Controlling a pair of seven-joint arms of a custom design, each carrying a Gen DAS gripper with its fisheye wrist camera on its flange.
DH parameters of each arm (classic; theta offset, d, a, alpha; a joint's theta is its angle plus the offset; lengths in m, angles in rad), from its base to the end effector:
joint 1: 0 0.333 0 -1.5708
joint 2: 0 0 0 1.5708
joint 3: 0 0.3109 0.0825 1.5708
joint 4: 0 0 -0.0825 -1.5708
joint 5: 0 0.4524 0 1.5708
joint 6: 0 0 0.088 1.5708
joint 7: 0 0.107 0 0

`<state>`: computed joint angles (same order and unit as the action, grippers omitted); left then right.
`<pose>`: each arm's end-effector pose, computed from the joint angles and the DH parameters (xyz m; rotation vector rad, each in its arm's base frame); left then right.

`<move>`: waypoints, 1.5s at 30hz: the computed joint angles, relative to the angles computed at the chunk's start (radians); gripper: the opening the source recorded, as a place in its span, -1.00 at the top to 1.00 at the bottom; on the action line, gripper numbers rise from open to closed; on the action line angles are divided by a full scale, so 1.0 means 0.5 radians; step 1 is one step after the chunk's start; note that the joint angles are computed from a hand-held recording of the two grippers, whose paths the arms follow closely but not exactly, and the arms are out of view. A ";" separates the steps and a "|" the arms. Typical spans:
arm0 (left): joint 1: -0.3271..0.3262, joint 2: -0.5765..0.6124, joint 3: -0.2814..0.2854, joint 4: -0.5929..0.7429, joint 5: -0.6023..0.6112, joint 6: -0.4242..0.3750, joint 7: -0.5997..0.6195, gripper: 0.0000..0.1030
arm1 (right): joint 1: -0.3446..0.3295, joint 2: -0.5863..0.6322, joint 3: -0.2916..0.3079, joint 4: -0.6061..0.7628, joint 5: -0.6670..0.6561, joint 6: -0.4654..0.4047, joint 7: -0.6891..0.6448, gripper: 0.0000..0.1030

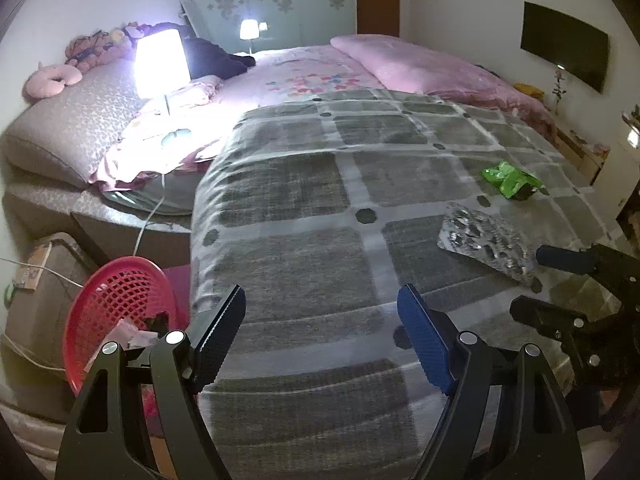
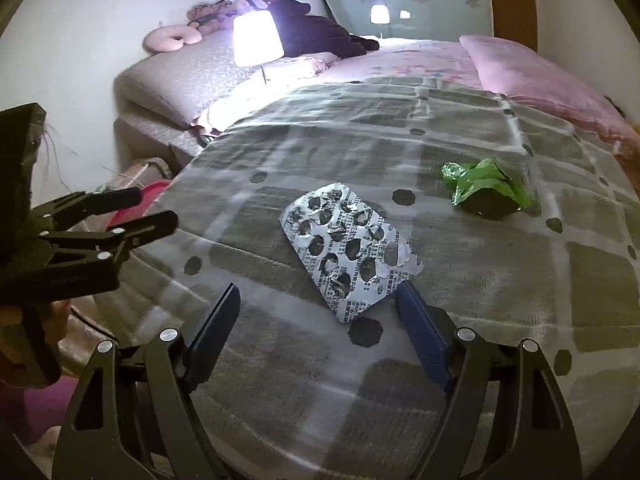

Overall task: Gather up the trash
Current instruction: 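Grasp the silver blister pack with the left tool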

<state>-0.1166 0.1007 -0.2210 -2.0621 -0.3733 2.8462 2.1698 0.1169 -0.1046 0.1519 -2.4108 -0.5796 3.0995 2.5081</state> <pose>0.6379 -0.2006 0.4208 -1.2205 2.3366 -0.8327 0.5367 0.1956 0.3846 -1.6158 1.7739 -0.5025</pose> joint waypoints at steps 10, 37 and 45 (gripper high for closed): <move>-0.065 0.029 -0.063 0.129 -0.202 -0.317 0.052 -0.46 | -0.277 -0.291 0.154 -0.167 -0.752 -0.418 0.832 -0.50; -0.274 0.397 -0.106 0.501 0.519 -0.378 -0.618 -0.51 | -0.228 -0.339 -0.008 -0.260 -1.253 -0.541 1.390 -0.84; -0.307 0.360 -0.054 0.435 0.669 -0.337 -0.767 -0.52 | -0.200 -0.335 -0.027 -0.258 -1.291 -0.555 1.430 -0.86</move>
